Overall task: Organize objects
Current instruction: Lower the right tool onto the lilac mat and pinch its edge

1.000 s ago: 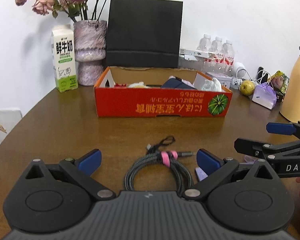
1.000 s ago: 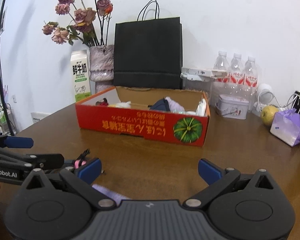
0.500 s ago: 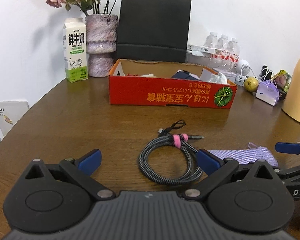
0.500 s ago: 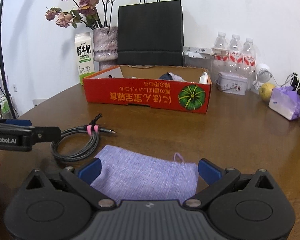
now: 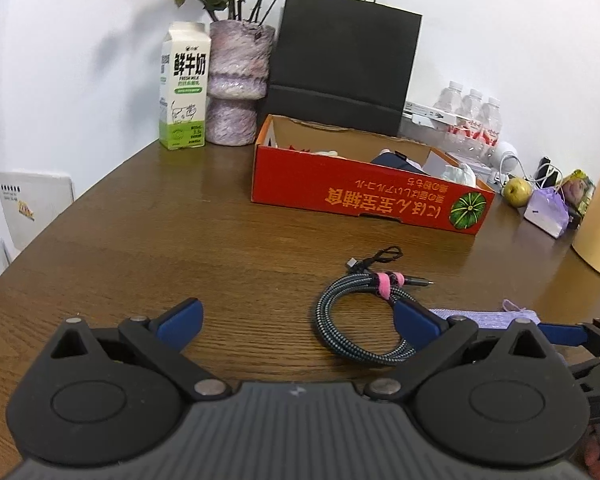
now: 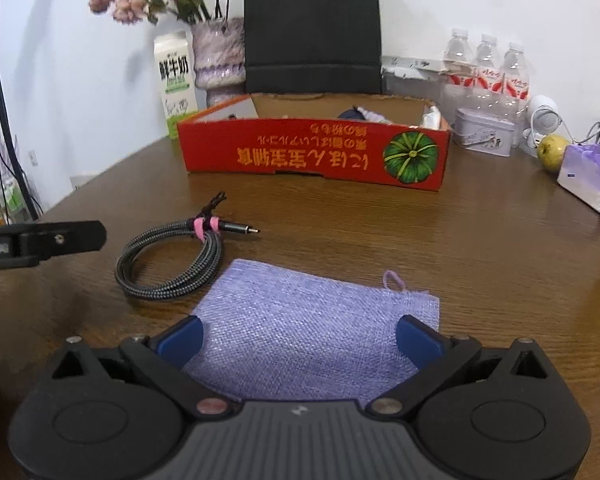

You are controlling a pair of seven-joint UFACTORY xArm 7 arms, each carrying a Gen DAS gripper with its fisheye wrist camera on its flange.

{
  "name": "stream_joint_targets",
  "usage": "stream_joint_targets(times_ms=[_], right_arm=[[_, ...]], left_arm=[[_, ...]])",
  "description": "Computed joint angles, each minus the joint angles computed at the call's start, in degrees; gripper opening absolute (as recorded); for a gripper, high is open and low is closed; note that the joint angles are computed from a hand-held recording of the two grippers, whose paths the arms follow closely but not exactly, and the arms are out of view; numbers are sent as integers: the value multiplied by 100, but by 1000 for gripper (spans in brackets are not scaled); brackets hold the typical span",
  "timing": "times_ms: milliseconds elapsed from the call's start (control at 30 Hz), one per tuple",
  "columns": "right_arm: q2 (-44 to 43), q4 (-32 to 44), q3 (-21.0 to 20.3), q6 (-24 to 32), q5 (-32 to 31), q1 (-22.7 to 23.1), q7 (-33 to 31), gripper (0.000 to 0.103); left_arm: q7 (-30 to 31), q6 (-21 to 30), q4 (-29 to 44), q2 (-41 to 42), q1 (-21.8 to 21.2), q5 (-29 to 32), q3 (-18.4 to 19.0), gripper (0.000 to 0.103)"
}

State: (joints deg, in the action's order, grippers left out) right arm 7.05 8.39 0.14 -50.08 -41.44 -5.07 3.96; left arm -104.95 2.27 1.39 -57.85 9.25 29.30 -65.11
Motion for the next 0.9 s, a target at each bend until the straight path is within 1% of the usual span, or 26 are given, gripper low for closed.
stream_joint_targets(times_ms=[67, 133, 267, 400, 500, 567, 600, 667, 700, 767, 800, 833, 900], right_arm=[[-31, -44, 134, 68, 537, 237, -322, 103], [-19, -24, 167, 90, 635, 308, -334, 103], [-13, 37, 144, 152, 499, 298, -294, 103], [50, 35, 99, 33, 299, 222, -305, 101], [72, -5, 58, -97, 53, 134, -360, 90], [80, -35, 28, -182, -132, 73, -397, 79], [88, -43, 9, -227, -255, 35, -411, 75], [86, -86, -11, -318, -431, -12, -465, 57], [88, -110, -23, -368, -517, -34, -499, 51], [74, -198, -28, -469, -533, -36, -654, 19], [49, -266, -8, -509, -412, 4, -779, 13], [36, -308, -8, -540, -376, 14, -844, 12], [66, -292, -61, -602, -574, -62, -777, 10]], left_arm=[[-15, 9, -36, -9, -54, -13, 44, 103], [-39, 42, -54, -23, -115, -16, 69, 103], [-52, 70, -42, 1, -133, 21, 95, 103], [-54, 95, -38, 50, -120, 36, 127, 103], [-41, 56, -48, 105, -89, 44, 174, 103], [-40, 41, -53, 113, -87, 33, 181, 103], [-46, 37, -61, 100, -98, 26, 180, 103], [-48, 35, -70, 86, -112, 21, 179, 103], [-45, 37, -70, 87, -116, 20, 179, 103], [-50, 30, -72, 80, -113, 17, 175, 103], [-57, 15, -79, 66, -115, 15, 169, 103], [-59, 5, -83, 57, -113, 14, 162, 103], [-63, -2, -72, 59, -91, 11, 135, 103]])
